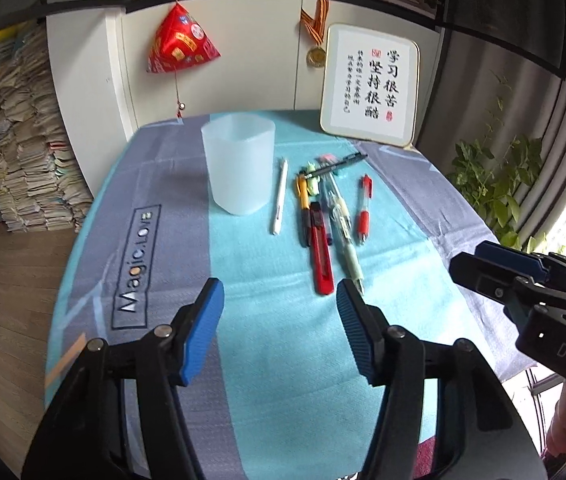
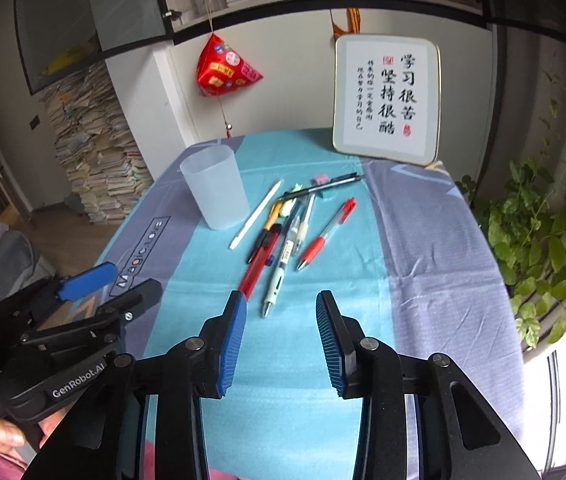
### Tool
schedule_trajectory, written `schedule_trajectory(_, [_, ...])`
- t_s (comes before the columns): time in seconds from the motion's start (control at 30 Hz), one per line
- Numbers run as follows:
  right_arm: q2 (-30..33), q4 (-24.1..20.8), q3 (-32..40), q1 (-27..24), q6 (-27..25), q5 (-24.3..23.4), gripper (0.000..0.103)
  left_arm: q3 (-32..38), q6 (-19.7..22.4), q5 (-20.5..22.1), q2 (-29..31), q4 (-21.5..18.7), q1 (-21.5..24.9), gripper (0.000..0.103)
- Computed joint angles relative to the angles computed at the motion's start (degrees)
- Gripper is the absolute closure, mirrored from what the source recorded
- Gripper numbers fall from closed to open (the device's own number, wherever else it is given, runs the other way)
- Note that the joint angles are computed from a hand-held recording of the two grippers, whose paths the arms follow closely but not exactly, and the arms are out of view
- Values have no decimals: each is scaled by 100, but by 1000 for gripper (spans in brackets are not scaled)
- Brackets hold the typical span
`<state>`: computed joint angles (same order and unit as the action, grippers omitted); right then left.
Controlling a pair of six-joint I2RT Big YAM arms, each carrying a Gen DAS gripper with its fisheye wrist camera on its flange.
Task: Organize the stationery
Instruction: 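Grasp the red box cutter with the left gripper while the right grasps the mint-green pen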
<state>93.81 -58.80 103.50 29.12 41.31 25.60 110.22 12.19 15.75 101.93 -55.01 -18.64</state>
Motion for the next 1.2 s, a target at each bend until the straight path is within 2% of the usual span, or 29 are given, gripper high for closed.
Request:
schedule_trajectory(0.17, [208, -60, 6, -152, 95, -478, 65, 79, 244, 16, 179, -150, -125, 47])
schedule_trajectory(0.3, [344, -96, 48, -269, 121, -682, 65, 379, 321, 52, 441, -364, -113, 46])
schedule_trajectory(0.4, [397, -48, 36, -367, 128, -822, 65, 630, 306, 161, 652, -551, -114, 46])
schedule_trajectory(0.67, [377, 221, -85, -606, 187, -1247, 65, 1162, 534, 128, 1130, -1008, -248, 47])
schedule_trajectory(0.73, [400, 199, -40, -627, 152, -1232, 65, 1260, 548, 100, 1222, -1070, -268, 58])
schedule_trajectory(0.77, [412, 209, -24, -635, 122, -1269, 65, 1242, 551, 74, 1218, -1008, -274, 59])
schedule_trajectory(0.9, [534, 238, 91, -673, 6, -1528, 65, 1447, 574, 173, 1335, -1132, -220, 91])
schedule_trajectory(1.0, [707, 135, 273, -683, -53, -1637, 65, 1545, 630, 286, 1372, -1302, -132, 91])
schedule_trajectory(1.2, [1129, -226, 793, -663, -272, -1621, 65, 1035, 903, 202, 999, -1203, 66, 91])
